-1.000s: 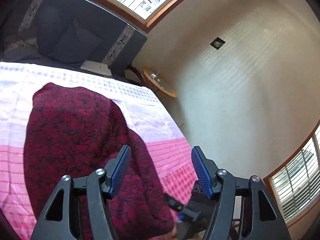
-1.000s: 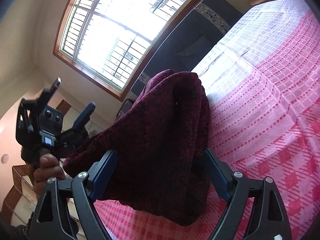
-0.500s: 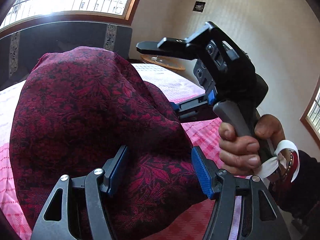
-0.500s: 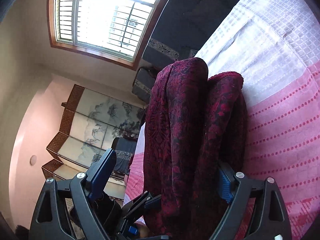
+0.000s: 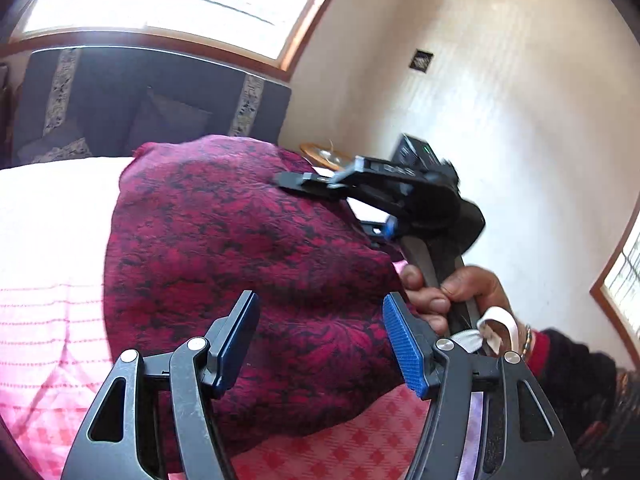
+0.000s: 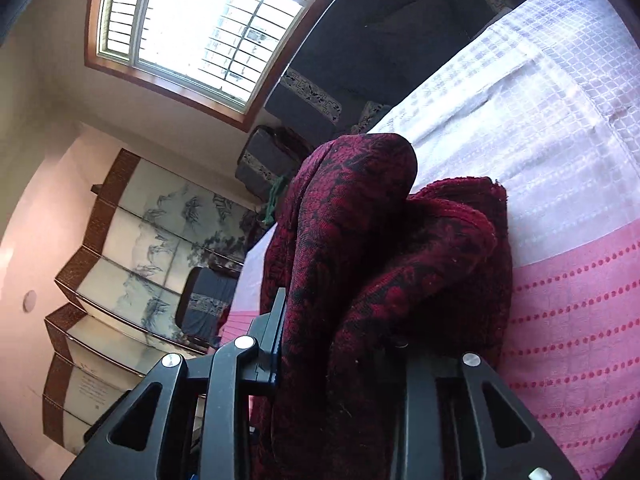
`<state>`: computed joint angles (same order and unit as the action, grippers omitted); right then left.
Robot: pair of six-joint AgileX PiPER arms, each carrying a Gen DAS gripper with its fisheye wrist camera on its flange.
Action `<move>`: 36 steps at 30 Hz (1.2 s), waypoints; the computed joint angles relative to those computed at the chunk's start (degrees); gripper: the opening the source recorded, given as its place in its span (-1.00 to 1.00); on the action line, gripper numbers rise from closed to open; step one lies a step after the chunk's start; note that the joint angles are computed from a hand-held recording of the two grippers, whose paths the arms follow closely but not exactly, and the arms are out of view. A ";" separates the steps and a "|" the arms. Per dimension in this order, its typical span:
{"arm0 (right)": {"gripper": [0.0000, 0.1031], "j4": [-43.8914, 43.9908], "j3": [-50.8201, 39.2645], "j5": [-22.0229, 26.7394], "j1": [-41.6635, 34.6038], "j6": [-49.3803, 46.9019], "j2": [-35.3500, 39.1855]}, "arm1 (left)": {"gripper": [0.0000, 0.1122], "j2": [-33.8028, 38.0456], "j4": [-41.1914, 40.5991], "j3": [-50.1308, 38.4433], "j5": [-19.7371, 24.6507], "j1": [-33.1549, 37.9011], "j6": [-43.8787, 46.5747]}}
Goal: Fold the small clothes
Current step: 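Lift the sweater bundle and fold it over onto itself with both grippers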
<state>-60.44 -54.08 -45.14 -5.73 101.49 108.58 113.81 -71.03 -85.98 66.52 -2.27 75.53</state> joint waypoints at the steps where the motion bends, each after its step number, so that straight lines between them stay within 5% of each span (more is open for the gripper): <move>1: -0.48 3.94 1.49 -5.73 -0.51 -3.33 0.30 | 0.14 0.28 -1.77 0.04 0.31 1.98 -0.18; 3: -0.53 10.88 3.72 -17.19 -0.66 -10.30 1.23 | 0.16 0.70 -2.92 0.01 -2.89 3.37 -0.23; 5: -0.60 12.72 3.40 -22.53 -1.11 -14.19 3.59 | 0.16 2.71 0.46 -2.29 -5.84 2.36 -3.29; 9: -0.61 11.32 3.71 -14.80 -4.15 -11.85 8.20 | 0.16 7.50 5.80 -6.12 -3.19 0.93 -6.97; 14: -0.59 9.60 11.67 -21.42 -9.58 -13.82 7.03 | 0.24 3.42 0.37 2.92 -8.77 -2.40 3.22; 16: -0.29 7.12 12.35 -20.76 -10.77 -11.85 4.65 | 0.24 2.69 -0.20 4.28 -9.35 -2.63 5.09; 18: 0.17 8.61 13.46 -13.22 -9.54 -11.19 -1.00 | 0.24 2.52 -0.52 4.72 -9.23 -2.30 6.25; 21: 0.17 11.81 14.43 1.21 -6.05 -15.13 -13.10 | 0.24 2.44 -0.87 4.92 -8.68 -2.30 5.75; 23: 0.17 2.57 9.63 3.98 -4.21 -6.92 -13.17 | 0.26 2.19 -1.20 5.59 -9.19 -2.48 6.40; 26: 0.17 -14.62 0.89 16.43 2.24 8.67 -10.78 | 0.26 0.96 -2.31 8.24 -9.82 -2.19 8.92; 29: 0.17 -20.80 -3.32 17.27 3.75 15.77 -5.65 | 0.27 -0.89 -2.40 10.42 -10.79 -2.28 9.61; 30: 0.03 -19.24 -3.59 16.02 4.07 13.79 -4.72 | 0.27 -1.29 -2.11 10.53 -10.77 -2.16 9.32; 31: -0.51 -19.97 -4.80 17.07 5.54 13.46 -4.14 | 0.27 -1.91 -1.59 10.52 -10.71 -2.05 8.52; 32: -0.72 -22.18 -5.82 20.39 7.57 14.55 -4.01 | 0.27 -2.36 -0.99 10.31 -10.30 -1.78 7.43; 36: -0.76 -9.34 0.43 22.01 8.53 1.18 -10.86 | 0.29 -2.72 -4.03 9.22 -5.74 2.24 3.79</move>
<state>-69.78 -53.64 -23.13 2.81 102.67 97.71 111.09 -75.06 -76.76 60.78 -0.03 79.33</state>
